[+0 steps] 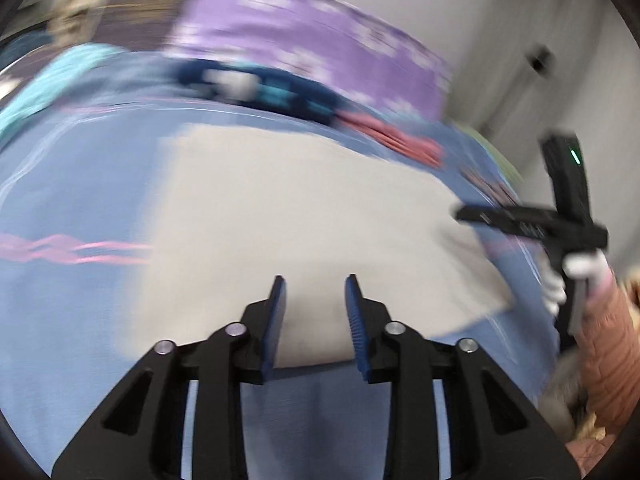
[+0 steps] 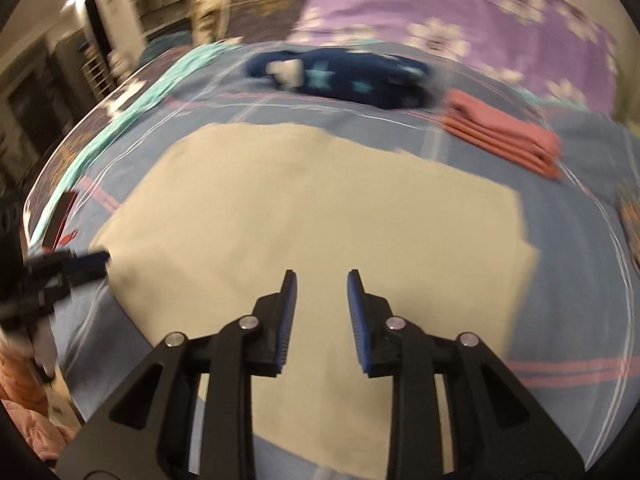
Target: Fold small clothes
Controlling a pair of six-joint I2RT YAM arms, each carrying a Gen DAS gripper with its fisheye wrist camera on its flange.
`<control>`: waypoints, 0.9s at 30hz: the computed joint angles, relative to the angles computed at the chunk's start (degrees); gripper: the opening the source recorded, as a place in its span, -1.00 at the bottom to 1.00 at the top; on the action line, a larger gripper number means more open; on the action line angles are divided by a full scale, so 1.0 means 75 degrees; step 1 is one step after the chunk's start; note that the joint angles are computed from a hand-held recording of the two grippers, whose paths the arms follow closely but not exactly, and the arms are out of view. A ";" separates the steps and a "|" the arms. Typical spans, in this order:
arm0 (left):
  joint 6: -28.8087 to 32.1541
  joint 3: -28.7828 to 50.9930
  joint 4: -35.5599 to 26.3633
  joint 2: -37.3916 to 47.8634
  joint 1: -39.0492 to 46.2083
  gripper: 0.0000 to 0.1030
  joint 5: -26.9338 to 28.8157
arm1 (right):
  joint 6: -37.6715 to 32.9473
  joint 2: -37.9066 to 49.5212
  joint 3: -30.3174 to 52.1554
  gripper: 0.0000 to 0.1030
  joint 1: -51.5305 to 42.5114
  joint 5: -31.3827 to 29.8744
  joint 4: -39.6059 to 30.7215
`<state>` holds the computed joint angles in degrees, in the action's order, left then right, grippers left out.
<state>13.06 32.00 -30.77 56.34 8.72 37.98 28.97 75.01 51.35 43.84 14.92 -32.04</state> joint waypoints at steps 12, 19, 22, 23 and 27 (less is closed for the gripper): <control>0.3293 0.1173 -0.0630 0.3392 0.2550 -0.45 0.0769 | -0.0795 0.3822 0.3836 -0.36 0.1108 -0.0498 -0.0288; 0.3245 0.1429 -0.0783 0.3773 0.1976 -0.26 0.1718 | -0.0691 0.4002 0.4121 -0.33 0.1028 -0.0413 -0.0638; 0.2859 0.1264 -0.0382 0.3688 0.1698 -0.18 0.1317 | -0.0612 0.4166 0.4258 -0.33 0.0920 -0.0434 -0.0713; 0.2713 0.1195 -0.0242 0.3749 0.1619 -0.18 0.1167 | -0.0598 0.4233 0.4328 -0.33 0.0894 -0.0452 -0.0724; 0.2777 0.1163 -0.0422 0.3682 0.2005 -0.18 0.1513 | -0.0700 0.4599 0.4771 -0.32 0.0836 -0.0555 -0.0670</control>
